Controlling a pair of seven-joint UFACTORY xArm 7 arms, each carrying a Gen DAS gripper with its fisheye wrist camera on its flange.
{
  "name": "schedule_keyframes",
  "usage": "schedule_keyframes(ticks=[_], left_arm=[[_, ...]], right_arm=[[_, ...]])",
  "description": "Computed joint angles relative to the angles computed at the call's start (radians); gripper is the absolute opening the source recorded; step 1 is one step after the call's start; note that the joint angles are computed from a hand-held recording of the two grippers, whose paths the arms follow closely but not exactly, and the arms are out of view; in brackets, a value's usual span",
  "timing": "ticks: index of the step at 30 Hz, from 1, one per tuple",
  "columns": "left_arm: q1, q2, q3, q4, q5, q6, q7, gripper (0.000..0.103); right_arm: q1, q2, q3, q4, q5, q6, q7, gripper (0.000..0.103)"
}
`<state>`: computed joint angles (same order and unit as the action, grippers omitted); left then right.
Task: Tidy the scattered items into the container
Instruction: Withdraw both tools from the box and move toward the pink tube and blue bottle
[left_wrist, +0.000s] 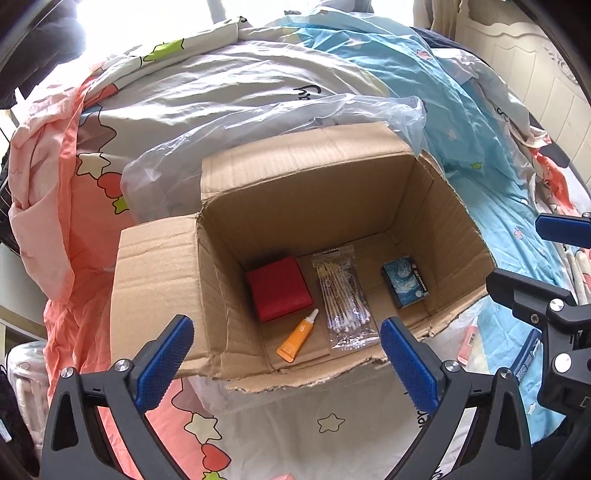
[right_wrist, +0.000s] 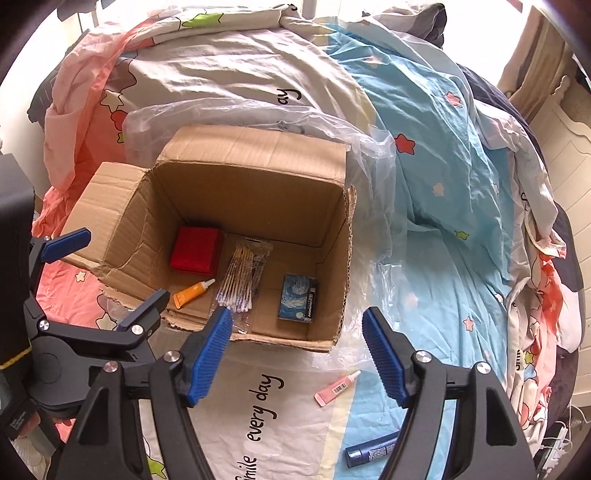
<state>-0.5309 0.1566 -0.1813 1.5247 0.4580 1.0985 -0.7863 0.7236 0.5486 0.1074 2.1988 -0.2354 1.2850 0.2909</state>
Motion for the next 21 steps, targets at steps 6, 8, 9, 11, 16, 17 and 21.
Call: schedule_keyframes(ticks=[6, 8, 9, 11, 16, 17, 21], left_arm=[[-0.02, -0.035, -0.023, -0.021, -0.005, 0.035, 0.002, 0.103], [-0.026, -0.044, -0.031, -0.026, -0.004, 0.05, 0.01, 0.103], [-0.029, -0.049, -0.035, -0.029, -0.003, 0.057, 0.013, 0.103], [-0.034, -0.061, -0.042, -0.038, -0.002, 0.065, 0.01, 0.103], [-0.033, -0.091, -0.056, -0.076, -0.031, 0.069, 0.011, 0.103], [-0.034, -0.096, -0.059, -0.085, -0.031, 0.072, 0.009, 0.103], [-0.03, -0.114, -0.068, -0.122, -0.064, 0.067, 0.003, 0.103]], right_arm=[[-0.015, -0.139, 0.02, -0.188, -0.013, -0.06, 0.047, 0.069], [-0.024, -0.173, 0.031, -0.237, -0.019, -0.074, 0.059, 0.069], [-0.03, -0.185, 0.036, -0.255, -0.02, -0.078, 0.065, 0.069], [-0.044, -0.218, 0.049, -0.307, -0.011, -0.093, 0.073, 0.069], [-0.074, -0.262, 0.068, -0.387, 0.012, -0.123, 0.096, 0.069], [-0.082, -0.275, 0.072, -0.41, 0.017, -0.13, 0.099, 0.069], [-0.113, -0.313, 0.085, -0.488, 0.04, -0.151, 0.102, 0.069]])
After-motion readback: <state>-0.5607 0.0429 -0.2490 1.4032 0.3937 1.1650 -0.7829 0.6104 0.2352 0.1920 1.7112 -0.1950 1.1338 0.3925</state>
